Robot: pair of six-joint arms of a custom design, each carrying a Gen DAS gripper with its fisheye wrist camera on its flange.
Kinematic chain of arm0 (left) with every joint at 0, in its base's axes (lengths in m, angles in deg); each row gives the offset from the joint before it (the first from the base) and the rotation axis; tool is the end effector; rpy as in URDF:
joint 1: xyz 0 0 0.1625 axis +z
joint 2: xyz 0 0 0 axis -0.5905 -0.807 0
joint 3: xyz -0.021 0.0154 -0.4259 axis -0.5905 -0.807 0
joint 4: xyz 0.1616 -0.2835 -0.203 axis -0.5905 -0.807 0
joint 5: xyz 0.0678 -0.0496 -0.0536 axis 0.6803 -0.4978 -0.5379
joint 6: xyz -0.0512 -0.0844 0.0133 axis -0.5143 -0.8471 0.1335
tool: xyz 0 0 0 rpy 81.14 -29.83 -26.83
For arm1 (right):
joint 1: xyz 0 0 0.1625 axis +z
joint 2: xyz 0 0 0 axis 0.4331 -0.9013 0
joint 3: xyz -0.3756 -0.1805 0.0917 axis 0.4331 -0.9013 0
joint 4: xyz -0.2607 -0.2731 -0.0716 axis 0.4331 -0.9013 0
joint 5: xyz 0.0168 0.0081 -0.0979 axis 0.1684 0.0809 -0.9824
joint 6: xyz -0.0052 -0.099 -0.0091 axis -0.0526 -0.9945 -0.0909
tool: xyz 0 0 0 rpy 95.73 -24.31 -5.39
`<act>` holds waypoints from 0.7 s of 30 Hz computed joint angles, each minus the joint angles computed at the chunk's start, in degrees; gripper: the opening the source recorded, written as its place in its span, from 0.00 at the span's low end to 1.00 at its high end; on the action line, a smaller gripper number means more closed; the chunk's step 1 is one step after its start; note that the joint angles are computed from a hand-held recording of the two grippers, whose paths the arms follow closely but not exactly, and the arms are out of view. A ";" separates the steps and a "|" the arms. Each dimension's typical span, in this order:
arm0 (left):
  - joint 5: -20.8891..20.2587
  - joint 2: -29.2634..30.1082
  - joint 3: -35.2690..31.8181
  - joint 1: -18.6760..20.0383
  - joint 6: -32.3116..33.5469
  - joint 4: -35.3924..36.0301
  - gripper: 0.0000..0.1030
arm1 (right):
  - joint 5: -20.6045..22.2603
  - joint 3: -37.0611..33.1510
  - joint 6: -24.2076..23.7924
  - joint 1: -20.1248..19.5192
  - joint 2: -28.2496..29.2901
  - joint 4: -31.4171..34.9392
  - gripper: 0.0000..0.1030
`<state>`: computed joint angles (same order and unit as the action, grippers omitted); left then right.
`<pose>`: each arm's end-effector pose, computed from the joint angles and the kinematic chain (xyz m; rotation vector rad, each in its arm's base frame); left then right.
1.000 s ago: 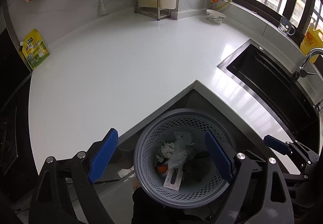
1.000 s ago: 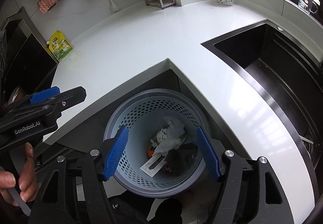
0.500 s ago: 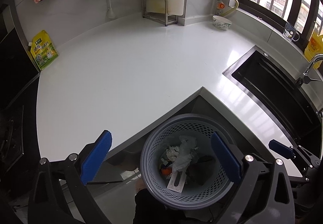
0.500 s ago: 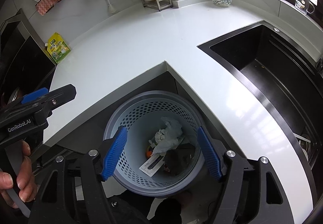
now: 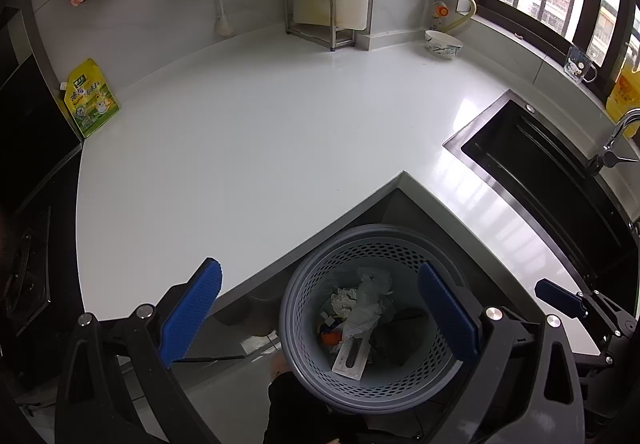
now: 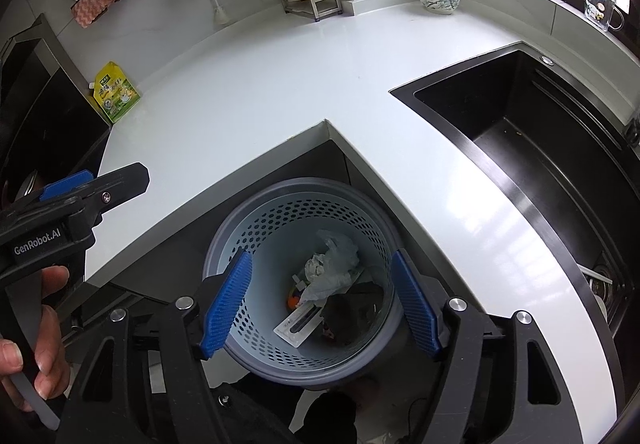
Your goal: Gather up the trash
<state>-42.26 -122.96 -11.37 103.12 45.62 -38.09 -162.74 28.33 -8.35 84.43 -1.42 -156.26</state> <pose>-0.1414 -0.8308 0.3164 0.6880 2.3362 -0.5700 0.3420 -0.7469 0.0252 0.0382 -2.4035 0.8140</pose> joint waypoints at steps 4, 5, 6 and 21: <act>0.12 0.17 -0.48 0.04 -0.24 0.77 0.94 | 0.03 0.15 -0.20 -0.02 -0.07 -0.30 0.67; 0.18 0.27 -0.65 0.04 -0.22 0.85 0.94 | 0.03 0.19 -0.21 0.00 -0.08 -0.40 0.67; 0.17 0.33 -0.80 0.07 -0.25 0.94 0.94 | 0.06 0.22 -0.16 0.01 -0.09 -0.40 0.67; 1.09 0.56 -1.14 0.10 -0.84 1.00 0.94 | 0.04 0.16 -0.31 0.10 -0.01 -0.60 0.67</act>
